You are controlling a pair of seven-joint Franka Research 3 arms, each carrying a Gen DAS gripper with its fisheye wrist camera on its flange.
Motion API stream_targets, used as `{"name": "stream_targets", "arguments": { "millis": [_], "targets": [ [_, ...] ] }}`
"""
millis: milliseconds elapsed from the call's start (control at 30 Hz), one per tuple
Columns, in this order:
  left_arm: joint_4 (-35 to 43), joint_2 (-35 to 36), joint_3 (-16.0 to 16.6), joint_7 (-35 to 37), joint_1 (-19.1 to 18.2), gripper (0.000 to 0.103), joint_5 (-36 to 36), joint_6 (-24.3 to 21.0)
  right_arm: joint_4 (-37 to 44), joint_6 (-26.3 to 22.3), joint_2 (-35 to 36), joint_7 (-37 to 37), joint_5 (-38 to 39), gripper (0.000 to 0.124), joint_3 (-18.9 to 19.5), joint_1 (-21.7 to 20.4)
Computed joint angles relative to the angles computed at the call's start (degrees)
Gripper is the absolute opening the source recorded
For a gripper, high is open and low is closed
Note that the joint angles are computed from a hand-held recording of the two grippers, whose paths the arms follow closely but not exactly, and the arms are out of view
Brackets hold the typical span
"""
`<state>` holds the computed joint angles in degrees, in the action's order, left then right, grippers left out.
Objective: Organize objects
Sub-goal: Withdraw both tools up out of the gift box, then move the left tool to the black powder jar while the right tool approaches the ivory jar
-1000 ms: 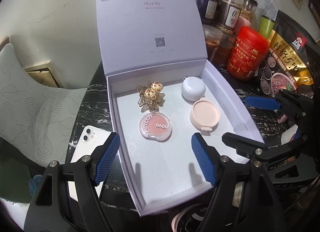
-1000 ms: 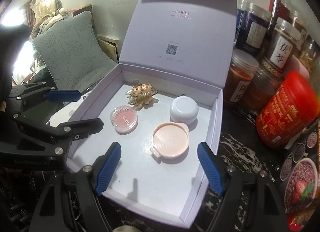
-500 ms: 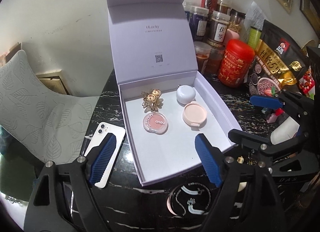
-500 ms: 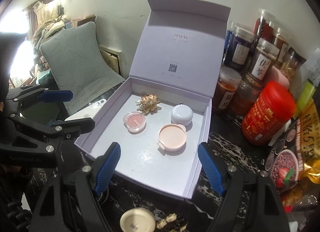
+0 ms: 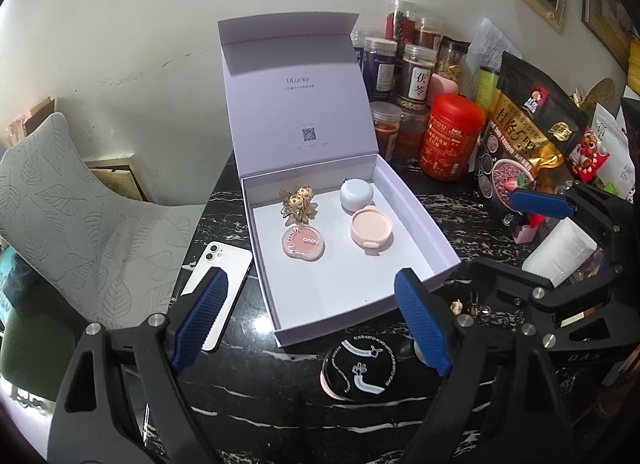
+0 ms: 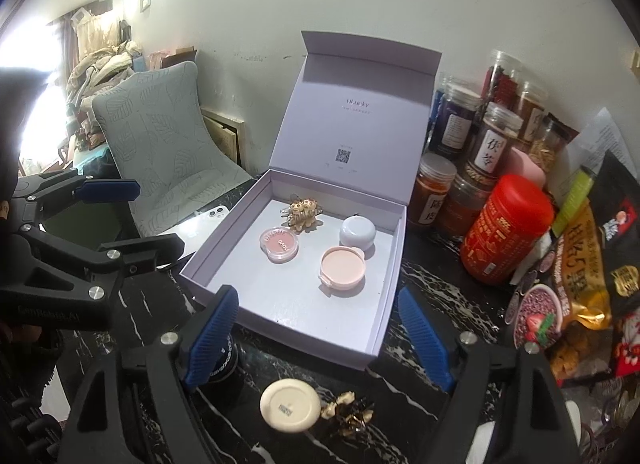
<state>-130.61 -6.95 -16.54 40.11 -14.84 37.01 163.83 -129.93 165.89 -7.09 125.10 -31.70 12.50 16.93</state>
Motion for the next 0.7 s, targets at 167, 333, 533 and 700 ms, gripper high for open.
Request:
{"name": "stream_targets", "arguments": {
  "millis": [167,333,533,700],
  "targets": [
    [-1.53,-2.17,-0.85,-1.64,0.03,0.09,1.4,0.0,-2.4,-0.04,-3.12,2.73,-2.01,0.085,1.48,-1.23],
    [-2.45,-3.49,-1.73,-3.64,0.35,0.09,3.05,-0.1,-4.68,0.02,-5.46,4.44,-2.46,0.085,3.38,-2.94],
    [-3.68,-4.19,-2.02,-3.91,0.16,0.09,2.88,0.59,-7.11,0.6,-7.35,5.59,-1.85,0.086,4.97,-4.44],
    [-4.61,-4.04,-2.13,-3.69,-0.15,0.09,2.43,0.98,-8.71,1.07,-7.95,5.29,-0.61,0.086,5.93,-5.1]
  ]
}}
